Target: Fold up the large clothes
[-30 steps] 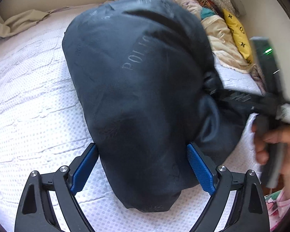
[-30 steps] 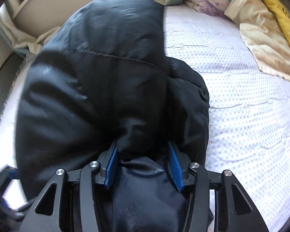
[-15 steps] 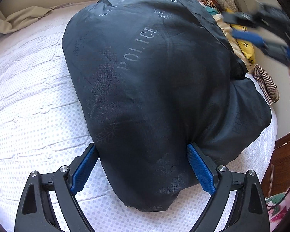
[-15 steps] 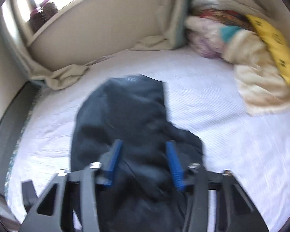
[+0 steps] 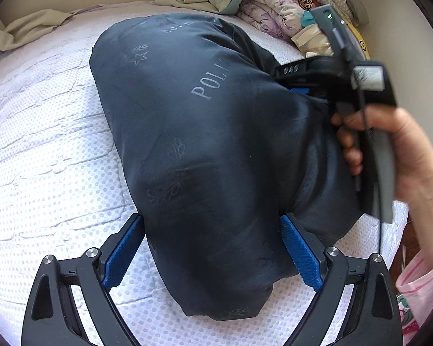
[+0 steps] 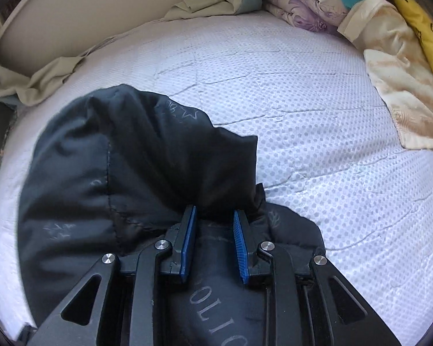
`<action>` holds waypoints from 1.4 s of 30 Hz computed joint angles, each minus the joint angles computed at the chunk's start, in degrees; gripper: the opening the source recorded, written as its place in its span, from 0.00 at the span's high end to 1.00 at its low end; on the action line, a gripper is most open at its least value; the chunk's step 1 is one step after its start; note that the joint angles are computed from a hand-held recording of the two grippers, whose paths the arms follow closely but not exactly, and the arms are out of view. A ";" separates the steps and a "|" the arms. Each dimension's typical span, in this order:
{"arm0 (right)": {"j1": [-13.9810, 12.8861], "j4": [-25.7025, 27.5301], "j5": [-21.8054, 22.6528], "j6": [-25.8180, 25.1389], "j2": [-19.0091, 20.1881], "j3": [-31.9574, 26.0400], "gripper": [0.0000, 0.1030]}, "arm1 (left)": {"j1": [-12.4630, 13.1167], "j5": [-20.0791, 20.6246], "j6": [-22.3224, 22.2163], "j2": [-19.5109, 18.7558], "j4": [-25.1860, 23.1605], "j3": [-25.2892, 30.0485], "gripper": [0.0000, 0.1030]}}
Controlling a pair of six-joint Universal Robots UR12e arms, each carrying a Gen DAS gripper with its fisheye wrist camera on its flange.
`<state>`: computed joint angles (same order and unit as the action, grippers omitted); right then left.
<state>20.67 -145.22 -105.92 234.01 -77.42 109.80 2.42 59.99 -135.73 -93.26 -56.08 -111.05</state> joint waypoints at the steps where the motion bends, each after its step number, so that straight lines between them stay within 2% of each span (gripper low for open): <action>1: 0.23 -0.35 -0.93 0.29 0.22 0.15 0.81 | -0.01 -0.01 -0.01 -0.03 -0.06 0.04 0.08; 5: 1.23 1.20 -3.65 2.01 0.59 -0.79 0.81 | -0.14 0.37 -0.24 -0.42 -1.14 0.61 0.06; 7: 1.72 2.33 -4.39 3.14 -0.08 -1.05 0.74 | -0.13 0.63 -0.39 -0.57 -2.20 1.10 0.06; 9: 2.29 6.98 -5.63 7.12 -1.61 -1.90 0.39 | -0.02 0.72 -0.60 -0.80 -3.07 1.37 0.06; 10: 2.40 7.38 -5.31 9.62 -2.88 -1.49 0.21 | 0.10 0.54 -0.76 -0.94 -3.69 1.62 0.06; 13: 2.28 0.50 -2.13 11.06 -7.15 2.07 0.20 | 0.32 0.31 -1.05 -0.99 -4.44 1.92 0.06; 16: 3.41 -1.43 -3.00 10.08 -9.96 3.51 0.17 | 0.37 0.41 -1.13 -0.69 -4.03 1.72 0.06; 19: 3.75 -7.08 0.31 7.38 -11.82 5.78 0.14 | 0.59 0.34 -1.25 -0.27 -3.52 1.34 0.06; 22: 3.77 -9.64 2.66 5.66 -12.35 7.18 0.13 | 0.85 0.18 -1.29 0.18 -3.44 0.98 0.06; 28: 2.14 -9.32 9.87 5.39 -11.09 9.13 0.13 | 1.18 -0.19 -1.16 0.24 -3.75 0.77 0.06; 33: -0.96 -12.23 16.88 4.53 -9.94 11.49 0.05 | 1.28 -0.47 -0.93 -0.21 -5.60 1.68 0.06; 36: -2.42 -17.11 21.52 4.66 -8.73 13.52 0.05 | 1.45 -0.74 -0.31 -0.52 -7.73 2.89 0.06; 38: -3.30 -21.09 24.94 6.00 -7.58 14.83 0.05 | 1.84 -1.40 -0.94 -0.24 -6.85 3.11 0.06; 40: -4.63 -29.79 30.38 10.08 -5.51 17.14 0.05 | 2.55 -2.96 -1.90 0.21 -4.45 3.09 0.07; 42: -4.82 -33.90 31.56 11.87 -4.43 17.98 0.05 | 3.33 -4.64 -2.55 0.06 -4.09 3.85 0.07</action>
